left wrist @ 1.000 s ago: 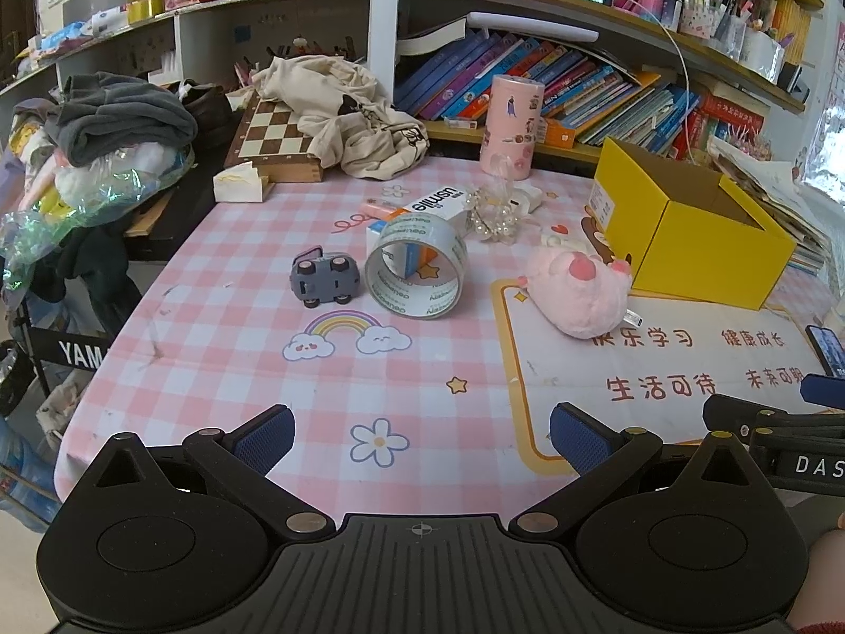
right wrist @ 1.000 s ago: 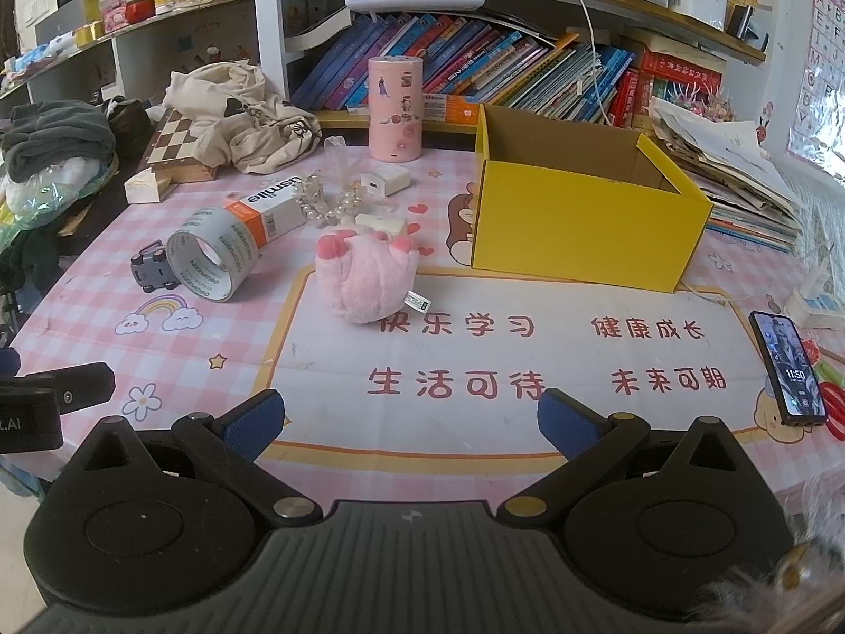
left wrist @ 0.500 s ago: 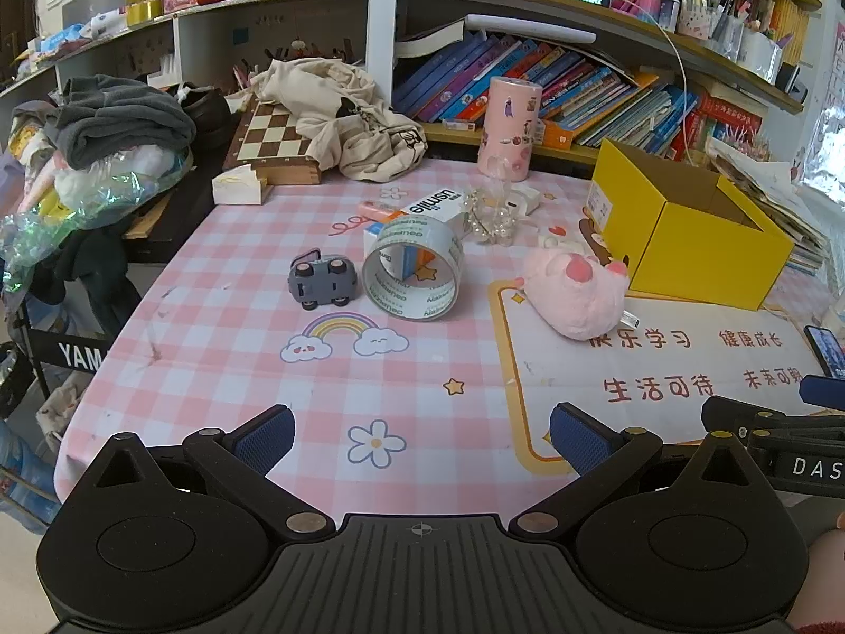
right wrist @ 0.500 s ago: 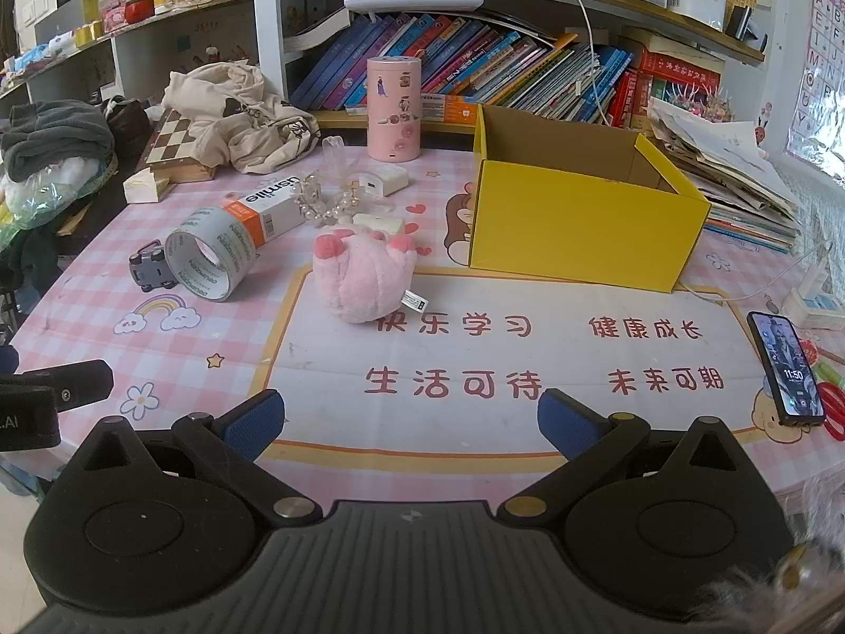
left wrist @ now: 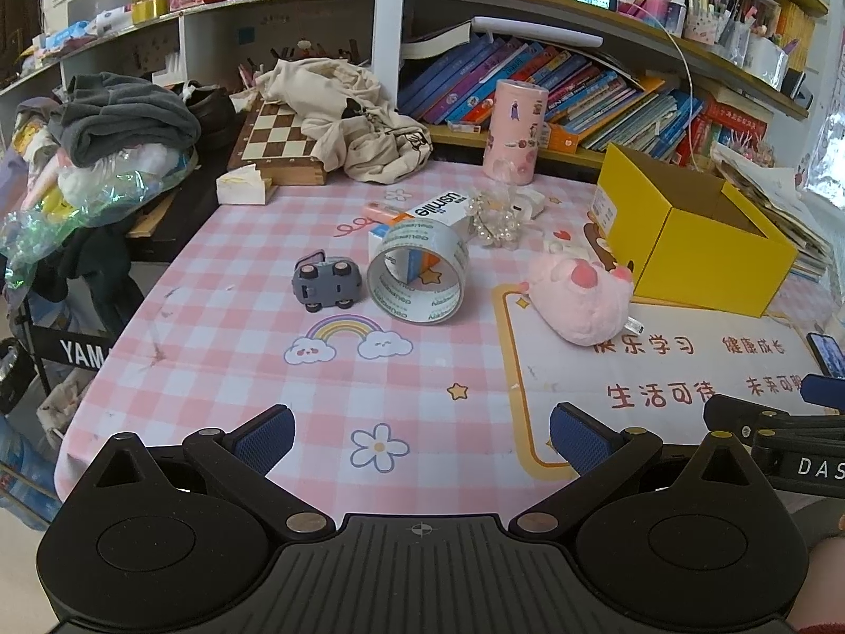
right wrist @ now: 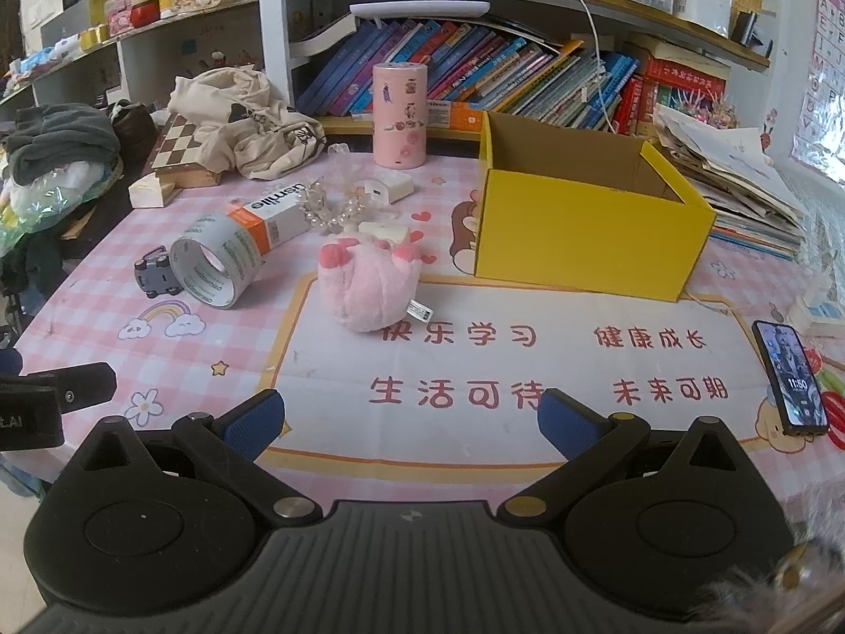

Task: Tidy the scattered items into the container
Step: 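Reach the left tool to the tape roll while the right tool reaches the pink plush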

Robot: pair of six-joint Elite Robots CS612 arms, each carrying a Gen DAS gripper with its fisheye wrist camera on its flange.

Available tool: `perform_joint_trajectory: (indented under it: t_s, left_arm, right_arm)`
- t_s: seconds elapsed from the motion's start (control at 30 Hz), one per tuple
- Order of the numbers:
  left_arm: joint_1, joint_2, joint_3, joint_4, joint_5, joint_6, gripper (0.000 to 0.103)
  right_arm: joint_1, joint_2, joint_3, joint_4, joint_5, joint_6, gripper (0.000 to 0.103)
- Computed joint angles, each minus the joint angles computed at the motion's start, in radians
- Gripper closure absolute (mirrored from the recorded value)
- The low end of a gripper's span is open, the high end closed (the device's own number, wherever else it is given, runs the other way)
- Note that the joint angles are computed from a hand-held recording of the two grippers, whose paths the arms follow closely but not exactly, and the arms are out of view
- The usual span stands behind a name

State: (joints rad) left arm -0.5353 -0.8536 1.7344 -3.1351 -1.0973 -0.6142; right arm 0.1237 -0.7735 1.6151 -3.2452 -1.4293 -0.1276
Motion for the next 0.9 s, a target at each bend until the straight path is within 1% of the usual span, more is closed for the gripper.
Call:
perform_joint_trajectory:
  t_s: [0.3, 0.53, 0.7, 0.9]
  left_arm:
    - [0.005, 0.012, -0.018, -0.015, -0.015, -0.001, 0.000]
    - [0.007, 0.024, -0.047, 0.022, -0.005, -0.026, 0.000]
    - [0.010, 0.035, -0.069, 0.044, 0.013, -0.074, 0.000]
    - [0.013, 0.057, -0.120, 0.112, 0.024, -0.134, 0.000]
  right_arm:
    - [-0.002, 0.013, -0.030, 0.027, 0.029, -0.036, 0.000]
    - [-0.009, 0.034, -0.081, 0.077, 0.067, -0.056, 0.000]
    - [-0.012, 0.058, -0.135, 0.133, 0.108, -0.118, 0.000]
    - [-0.021, 0.093, -0.213, 0.204, 0.166, -0.185, 0.000]
